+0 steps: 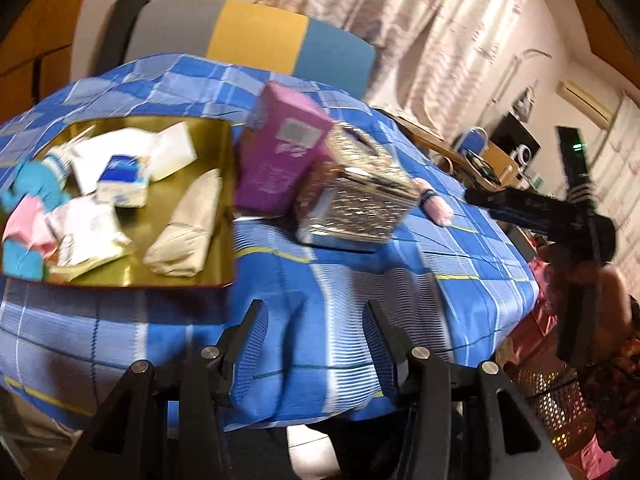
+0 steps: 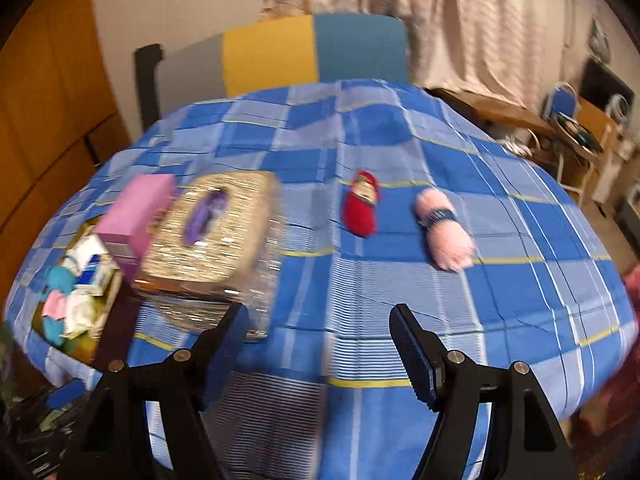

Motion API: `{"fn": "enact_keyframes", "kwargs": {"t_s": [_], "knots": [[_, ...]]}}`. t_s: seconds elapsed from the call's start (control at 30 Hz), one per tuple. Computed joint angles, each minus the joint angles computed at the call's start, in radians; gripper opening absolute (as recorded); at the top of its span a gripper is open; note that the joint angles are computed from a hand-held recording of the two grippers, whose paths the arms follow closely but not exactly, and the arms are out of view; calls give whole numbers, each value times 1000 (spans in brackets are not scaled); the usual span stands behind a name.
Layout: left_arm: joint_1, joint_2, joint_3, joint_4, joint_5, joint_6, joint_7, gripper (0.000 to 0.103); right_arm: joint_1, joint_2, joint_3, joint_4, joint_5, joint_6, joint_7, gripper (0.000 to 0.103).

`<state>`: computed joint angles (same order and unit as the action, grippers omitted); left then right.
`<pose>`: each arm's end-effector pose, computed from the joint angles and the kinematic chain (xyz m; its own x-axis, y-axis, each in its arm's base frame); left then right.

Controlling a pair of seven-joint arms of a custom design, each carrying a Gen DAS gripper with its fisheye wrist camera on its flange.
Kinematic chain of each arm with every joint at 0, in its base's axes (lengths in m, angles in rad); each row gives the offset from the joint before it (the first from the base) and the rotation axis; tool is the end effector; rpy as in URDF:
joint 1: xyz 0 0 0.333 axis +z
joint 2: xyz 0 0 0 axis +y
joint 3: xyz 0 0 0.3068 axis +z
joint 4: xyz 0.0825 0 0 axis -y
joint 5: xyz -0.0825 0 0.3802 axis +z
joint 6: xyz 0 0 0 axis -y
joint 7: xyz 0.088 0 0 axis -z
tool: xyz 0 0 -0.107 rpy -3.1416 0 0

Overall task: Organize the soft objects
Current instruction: 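Move the right gripper to the pink fluffy dishcloth roll, then grasp the pink dishcloth roll with the right gripper while the left gripper moves to the red sock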

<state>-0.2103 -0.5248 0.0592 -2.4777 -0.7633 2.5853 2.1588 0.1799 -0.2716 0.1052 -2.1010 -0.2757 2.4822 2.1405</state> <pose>0.4312 -0.0503 0.5349 -0.3268 -0.8760 0.3546 -0.7492 0.0115 -0.6623 0.4982 0.1529 0.6006 -0.0938 -0.9935 -0.0638 -0.7622 0.1129 -0.6374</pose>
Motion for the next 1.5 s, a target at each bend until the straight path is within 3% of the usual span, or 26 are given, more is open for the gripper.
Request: {"fn": "enact_keyframes", "kwargs": {"t_s": [0.47, 0.77, 0.9, 1.03, 1.17, 1.23, 1.5], "knots": [[-62, 87, -83, 117, 48, -59, -7, 50, -92, 54, -80, -87, 0, 15, -76, 74], [-77, 176, -134, 213, 70, -74, -37, 50, -141, 275, -136, 159, -3, 77, -89, 78], [-75, 200, -153, 246, 92, -69, -55, 50, -137, 413, -153, 309, 60, 43, -132, 77], [-70, 232, -164, 281, 114, -68, -84, 50, -128, 514, -162, 407, 109, -11, -188, 67], [-63, 282, -181, 338, 140, -72, -117, 50, -126, 518, -172, 387, 135, -13, -208, 45], [-60, 304, -194, 365, 158, -65, -133, 50, -135, 490, -169, 347, 161, 17, -240, 40], [-53, 473, -265, 574, 327, -94, -265, 50, -166, 286, -166, 142, 286, 9, -385, 38]]}}
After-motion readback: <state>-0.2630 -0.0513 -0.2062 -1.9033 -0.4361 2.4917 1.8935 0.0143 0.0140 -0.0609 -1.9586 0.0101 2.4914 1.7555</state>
